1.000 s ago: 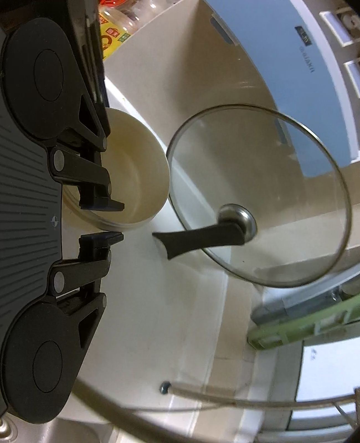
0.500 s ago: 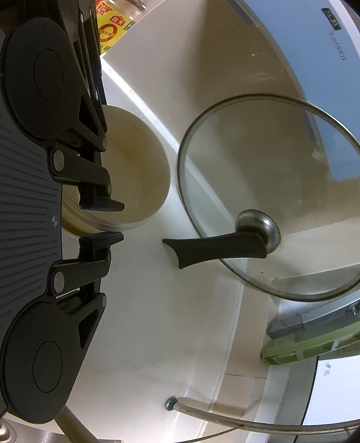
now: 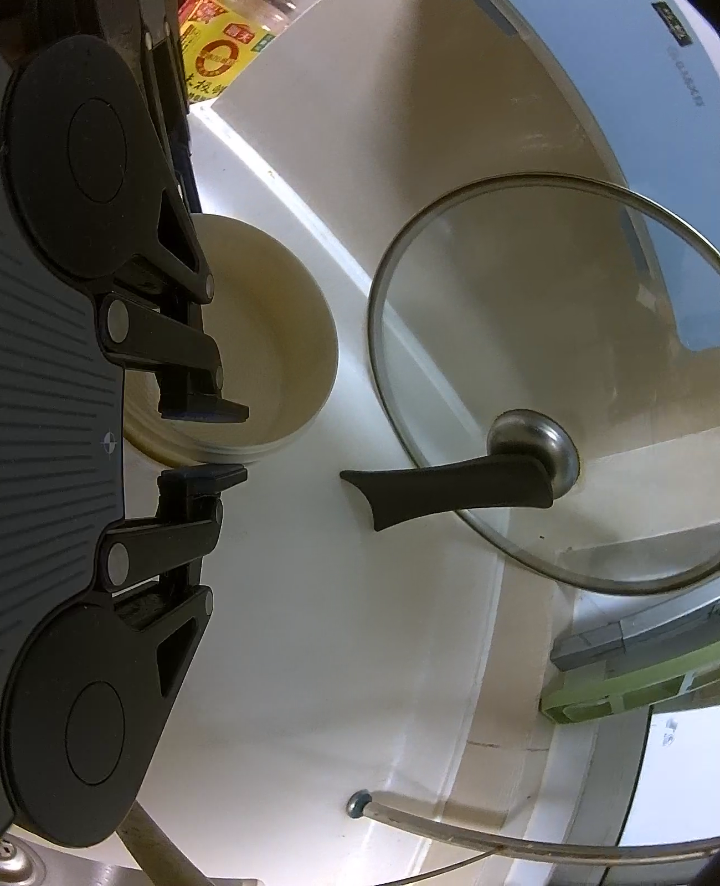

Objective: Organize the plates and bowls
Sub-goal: 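Lift the cream bowl and carry it over the white flower-pattern bowl, then lower the cream bowl into the flower bowl and open the right gripper, then pull the right gripper back from the stacked bowls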

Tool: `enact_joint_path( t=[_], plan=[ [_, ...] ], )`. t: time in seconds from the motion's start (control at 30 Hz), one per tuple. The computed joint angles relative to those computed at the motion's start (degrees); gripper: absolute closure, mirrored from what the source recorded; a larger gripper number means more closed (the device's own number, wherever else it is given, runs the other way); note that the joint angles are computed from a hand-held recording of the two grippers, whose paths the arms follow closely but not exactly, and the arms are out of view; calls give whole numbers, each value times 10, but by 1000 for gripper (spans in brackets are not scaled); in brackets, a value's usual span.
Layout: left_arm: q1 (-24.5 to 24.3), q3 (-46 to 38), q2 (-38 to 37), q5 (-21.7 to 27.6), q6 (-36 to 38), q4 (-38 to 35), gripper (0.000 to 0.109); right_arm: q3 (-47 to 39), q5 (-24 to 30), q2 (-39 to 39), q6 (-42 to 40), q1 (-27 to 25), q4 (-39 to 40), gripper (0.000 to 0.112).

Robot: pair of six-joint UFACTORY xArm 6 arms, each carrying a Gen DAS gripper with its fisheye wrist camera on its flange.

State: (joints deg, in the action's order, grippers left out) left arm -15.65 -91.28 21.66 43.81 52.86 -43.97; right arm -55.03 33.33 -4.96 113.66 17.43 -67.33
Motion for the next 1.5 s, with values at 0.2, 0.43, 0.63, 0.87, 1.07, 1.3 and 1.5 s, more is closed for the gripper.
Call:
enact_joint_path(
  t=[0.2, 0.43, 0.63, 0.87, 1.07, 1.3, 1.5],
  plan=[
    [1, 6, -7, 1, 10, -9, 91, 2, 11, -4, 2, 4, -1, 96],
    [4, 20, -19, -6, 33, -29, 91, 15, 33, -20, 30, 24, -31, 95],
    [13, 38, -37, -1, 60, -55, 91, 26, 63, -37, 53, 52, -48, 92],
    [30, 79, -77, 15, 101, -79, 90, 51, 81, -69, 84, 80, -54, 67],
    [44, 117, -113, 37, 108, -69, 90, 67, 101, -92, 91, 113, -38, 62],
    [62, 187, -175, 39, 134, -79, 90, 91, 132, -119, 107, 159, -34, 61],
    [72, 265, -244, 25, 131, -78, 90, 121, 143, -148, 100, 197, -18, 58]
  ],
)
